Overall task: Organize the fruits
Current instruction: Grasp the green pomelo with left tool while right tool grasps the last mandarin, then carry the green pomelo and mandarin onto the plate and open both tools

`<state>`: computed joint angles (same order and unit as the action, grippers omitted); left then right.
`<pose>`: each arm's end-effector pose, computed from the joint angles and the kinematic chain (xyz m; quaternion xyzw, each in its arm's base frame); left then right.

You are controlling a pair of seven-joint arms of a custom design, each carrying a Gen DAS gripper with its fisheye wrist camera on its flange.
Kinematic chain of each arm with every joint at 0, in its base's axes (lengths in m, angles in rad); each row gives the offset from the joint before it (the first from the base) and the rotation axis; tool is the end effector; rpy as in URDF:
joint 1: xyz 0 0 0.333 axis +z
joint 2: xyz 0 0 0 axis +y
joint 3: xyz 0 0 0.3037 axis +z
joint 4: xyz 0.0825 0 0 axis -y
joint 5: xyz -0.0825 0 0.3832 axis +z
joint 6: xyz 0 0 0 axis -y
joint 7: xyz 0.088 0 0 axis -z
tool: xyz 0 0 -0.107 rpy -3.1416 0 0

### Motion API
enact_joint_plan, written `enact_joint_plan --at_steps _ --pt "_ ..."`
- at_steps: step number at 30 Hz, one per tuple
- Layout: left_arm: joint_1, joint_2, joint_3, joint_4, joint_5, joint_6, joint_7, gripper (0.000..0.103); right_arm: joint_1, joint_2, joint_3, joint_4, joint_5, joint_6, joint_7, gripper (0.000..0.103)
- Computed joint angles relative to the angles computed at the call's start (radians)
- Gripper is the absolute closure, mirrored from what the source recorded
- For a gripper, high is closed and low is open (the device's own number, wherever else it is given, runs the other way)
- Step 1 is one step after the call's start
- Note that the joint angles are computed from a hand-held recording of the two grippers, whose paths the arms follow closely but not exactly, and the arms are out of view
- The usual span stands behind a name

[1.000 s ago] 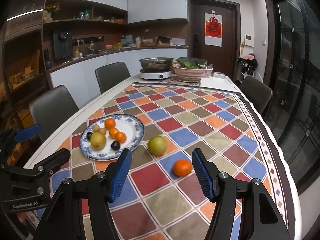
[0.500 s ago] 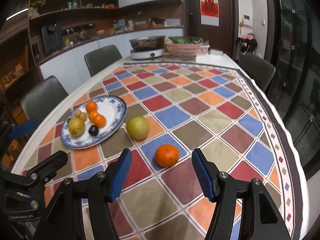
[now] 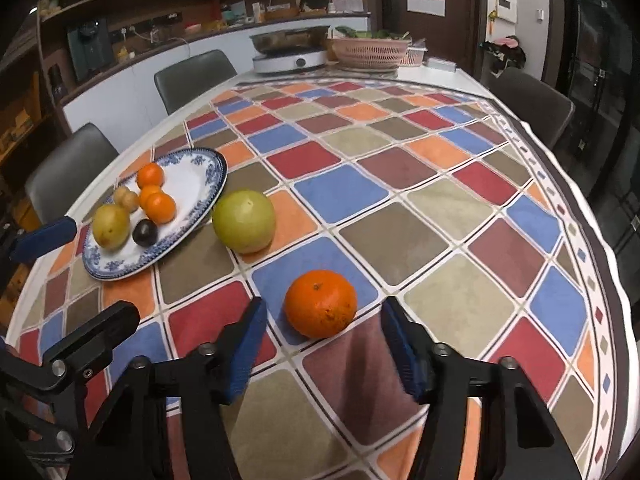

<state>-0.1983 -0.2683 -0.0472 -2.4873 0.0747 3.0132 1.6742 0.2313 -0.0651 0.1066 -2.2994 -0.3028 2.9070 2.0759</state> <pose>0.4759 -0.1258 0.4695 -0.5008 0.7743 -0.2755 0.2717 0.5119 0.1997 0.4391 -0.7000 0.6299 -0.1951 0.2742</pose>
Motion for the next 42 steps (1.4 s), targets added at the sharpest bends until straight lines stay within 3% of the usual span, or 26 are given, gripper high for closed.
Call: enact_joint_plan --at_steps 4,6,9,17,22,26,28,34,42 --pt "-0.006 0.014 0.005 0.007 -0.014 -0.006 0.009 0.009 0.004 0.022 -0.005 0.012 -0.005 0.001 0.004 0.05" --pt "-0.01 0.019 0.009 0.01 -0.026 -0.01 0.015 0.009 0.01 0.03 -0.01 0.017 0.016 0.002 -0.014 0.057" --pt "-0.01 0.026 0.008 0.015 -0.041 -0.013 0.02 0.009 0.018 0.041 -0.017 0.025 0.027 -0.005 -0.026 0.059" --pt "-0.047 0.059 0.034 0.035 -0.122 0.005 0.096 0.009 0.015 0.025 -0.021 0.006 -0.028 0.024 0.023 0.061" --pt "-0.046 0.106 0.02 0.085 -0.16 0.002 0.142 0.009 -0.025 0.0 -0.008 0.008 -0.16 0.031 0.153 0.061" --pt "-0.05 0.155 0.005 0.137 -0.214 0.008 0.214 0.009 -0.039 -0.004 -0.011 0.016 -0.149 0.035 0.148 0.061" --pt "-0.037 0.183 -0.015 0.169 -0.223 -0.007 0.231 0.015 -0.045 0.001 -0.012 0.022 -0.143 0.032 0.141 0.061" --pt "0.031 0.258 -0.087 0.243 -0.141 -0.034 0.179 0.03 -0.051 0.01 -0.024 0.031 -0.112 0.023 0.128 0.061" --pt "0.069 0.328 -0.122 0.311 0.058 -0.078 0.041 0.044 -0.047 0.031 -0.04 0.054 -0.103 0.015 0.112 0.061"
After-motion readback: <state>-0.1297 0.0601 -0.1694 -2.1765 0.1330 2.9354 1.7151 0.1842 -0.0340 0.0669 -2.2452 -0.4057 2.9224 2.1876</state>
